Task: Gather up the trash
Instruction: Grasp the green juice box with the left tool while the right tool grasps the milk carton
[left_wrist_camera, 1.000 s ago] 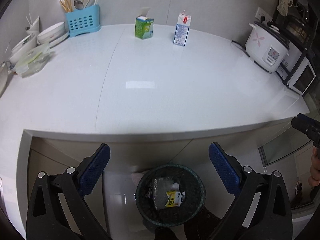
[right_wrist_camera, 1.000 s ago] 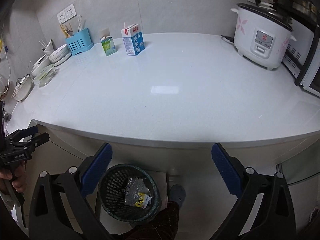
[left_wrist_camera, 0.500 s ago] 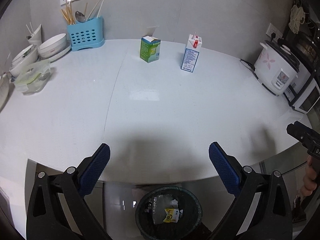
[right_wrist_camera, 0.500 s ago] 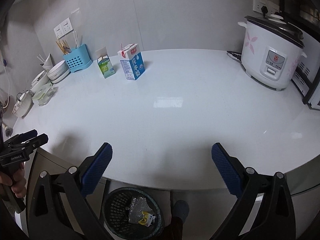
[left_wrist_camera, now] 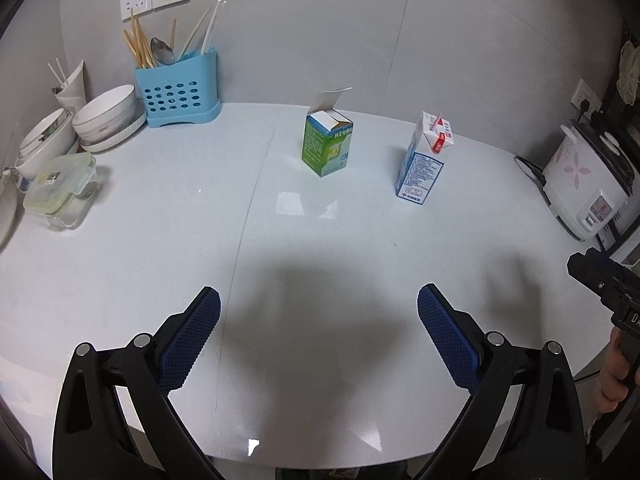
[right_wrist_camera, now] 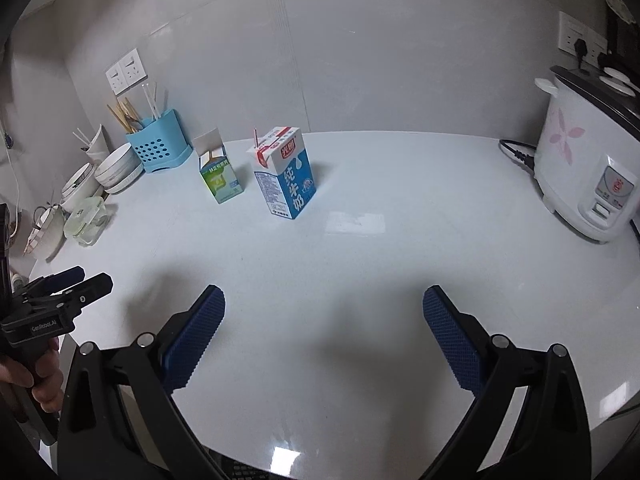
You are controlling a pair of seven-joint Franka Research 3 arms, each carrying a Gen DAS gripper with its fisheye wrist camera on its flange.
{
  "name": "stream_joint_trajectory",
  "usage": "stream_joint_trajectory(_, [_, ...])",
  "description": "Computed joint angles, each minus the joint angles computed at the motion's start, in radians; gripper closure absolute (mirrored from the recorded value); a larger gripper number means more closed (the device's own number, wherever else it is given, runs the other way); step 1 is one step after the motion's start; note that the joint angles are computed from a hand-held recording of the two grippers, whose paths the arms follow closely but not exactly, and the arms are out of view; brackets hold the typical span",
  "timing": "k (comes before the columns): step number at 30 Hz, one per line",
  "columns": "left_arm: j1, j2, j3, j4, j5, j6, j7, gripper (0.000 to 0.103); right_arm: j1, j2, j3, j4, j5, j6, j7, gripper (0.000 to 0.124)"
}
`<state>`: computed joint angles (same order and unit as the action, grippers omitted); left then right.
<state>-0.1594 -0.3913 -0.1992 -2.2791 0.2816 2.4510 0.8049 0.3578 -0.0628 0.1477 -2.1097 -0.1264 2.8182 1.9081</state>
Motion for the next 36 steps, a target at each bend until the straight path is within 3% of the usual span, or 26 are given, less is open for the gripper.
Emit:
stream_joint_trajectory(9, [0.047, 0.178, 0.021, 0.139, 0.033, 0.011, 0.014, 0.006, 0.036, 0.244, -0.044, 0.269, 0.067, -0.027, -0.149, 0.029])
stream_joint_trajectory(14, [0.062, 0.293, 0.035, 0.232, 0.047, 0.017, 0.046, 0.006, 0.019, 0.369, -0.031, 0.415, 0.188, -0.048, -0.344, 0.029])
stream_joint_trajectory(23, [0.075, 0.475, 0.053, 0.381, 0.058, 0.049, 0.128, 0.006, 0.002, 0.569, 0.001, 0.684, 0.333, -0.151, -0.656, 0.029])
stream_joint_trajectory(36, [0.087, 0.672, 0.066, 0.585, 0.002, 0.064, 0.236, 0.006, -0.008, 0.796, 0.037, 1.054, 0.464, -0.367, -0.952, 0.028])
